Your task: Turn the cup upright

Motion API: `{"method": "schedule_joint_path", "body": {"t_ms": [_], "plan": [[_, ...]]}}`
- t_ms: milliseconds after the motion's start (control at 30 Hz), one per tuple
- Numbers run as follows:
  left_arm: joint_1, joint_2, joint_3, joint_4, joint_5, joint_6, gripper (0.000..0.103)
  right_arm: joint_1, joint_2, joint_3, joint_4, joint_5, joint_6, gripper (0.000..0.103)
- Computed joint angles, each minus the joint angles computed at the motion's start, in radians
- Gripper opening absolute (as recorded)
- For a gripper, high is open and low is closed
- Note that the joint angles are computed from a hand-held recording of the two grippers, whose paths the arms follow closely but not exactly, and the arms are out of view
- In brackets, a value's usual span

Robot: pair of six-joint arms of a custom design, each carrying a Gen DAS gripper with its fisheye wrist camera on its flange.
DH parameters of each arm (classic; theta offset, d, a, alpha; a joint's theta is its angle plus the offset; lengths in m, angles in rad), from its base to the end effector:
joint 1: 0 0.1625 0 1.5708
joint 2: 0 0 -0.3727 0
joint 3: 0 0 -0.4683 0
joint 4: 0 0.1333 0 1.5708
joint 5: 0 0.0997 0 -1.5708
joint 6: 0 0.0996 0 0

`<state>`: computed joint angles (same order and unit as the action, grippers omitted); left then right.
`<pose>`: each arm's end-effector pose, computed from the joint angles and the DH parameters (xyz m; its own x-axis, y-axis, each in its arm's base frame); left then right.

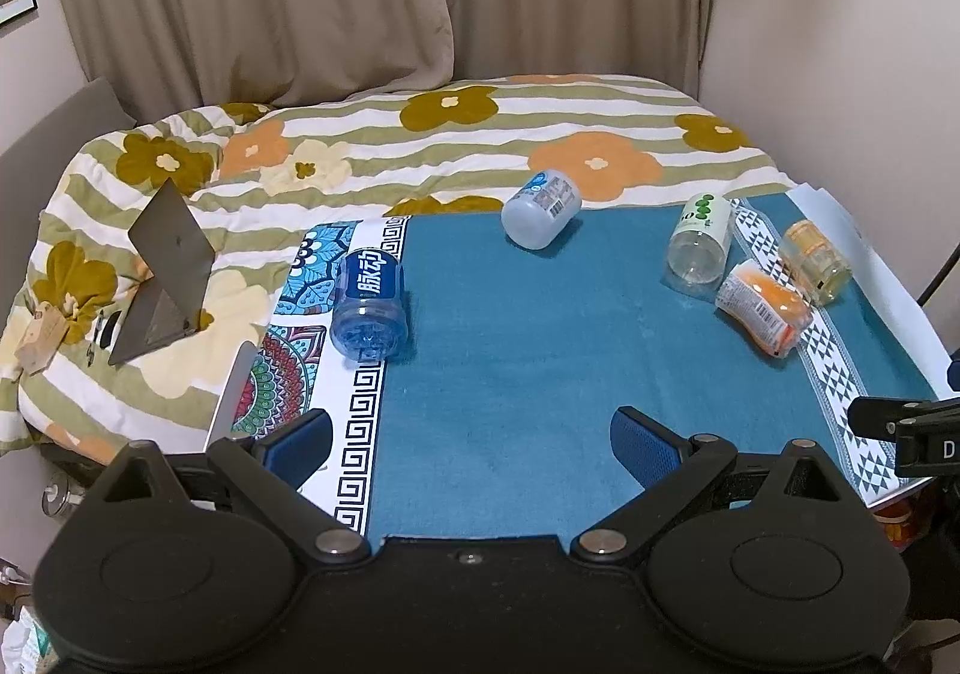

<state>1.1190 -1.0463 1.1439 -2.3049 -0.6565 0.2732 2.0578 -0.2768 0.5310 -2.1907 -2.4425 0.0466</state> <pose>-0.1448 -0.7845 0.4498 -0.6319 0.0439 -0.7738 0.5417 0.7391 -0.4005 0.4846 -0.7932 0.1224 -0.7164 -0.0207 0.6974 -0.4041 0.8272 -0.3905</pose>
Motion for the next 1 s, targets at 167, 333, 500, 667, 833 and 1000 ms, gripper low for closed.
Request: {"method": "schedule_joint_path", "body": {"t_ms": [167, 333, 500, 667, 833, 1000], "plan": [[-0.004, -0.001, 0.008, -0.014, 0.007, 0.009, 0.101, 0.0, -0.005, 0.007, -0.005, 0.0, 0.002, 0.103], [-0.004, -0.01, 0.018, -0.014, -0.001, 0.0, 0.101, -0.001, -0.012, 0.019, -0.012, 0.0, -0.001, 0.103], [-0.008, -0.014, 0.028, -0.029, 0.003, 0.007, 0.101, 0.0, -0.013, 0.022, -0.014, -0.001, -0.002, 0.103], [-0.008, -0.016, 0.024, -0.012, -0.005, -0.015, 0.101, 0.0, -0.021, 0.035, -0.024, 0.002, -0.006, 0.103], [-0.011, -0.013, 0.022, -0.002, 0.001, -0.026, 0.101, 0.001, -0.021, 0.036, -0.023, 0.001, -0.005, 0.103], [-0.011, -0.008, 0.014, 0.022, 0.005, -0.05, 0.101, 0.0, -0.026, 0.043, -0.026, 0.003, -0.007, 0.103]]}}
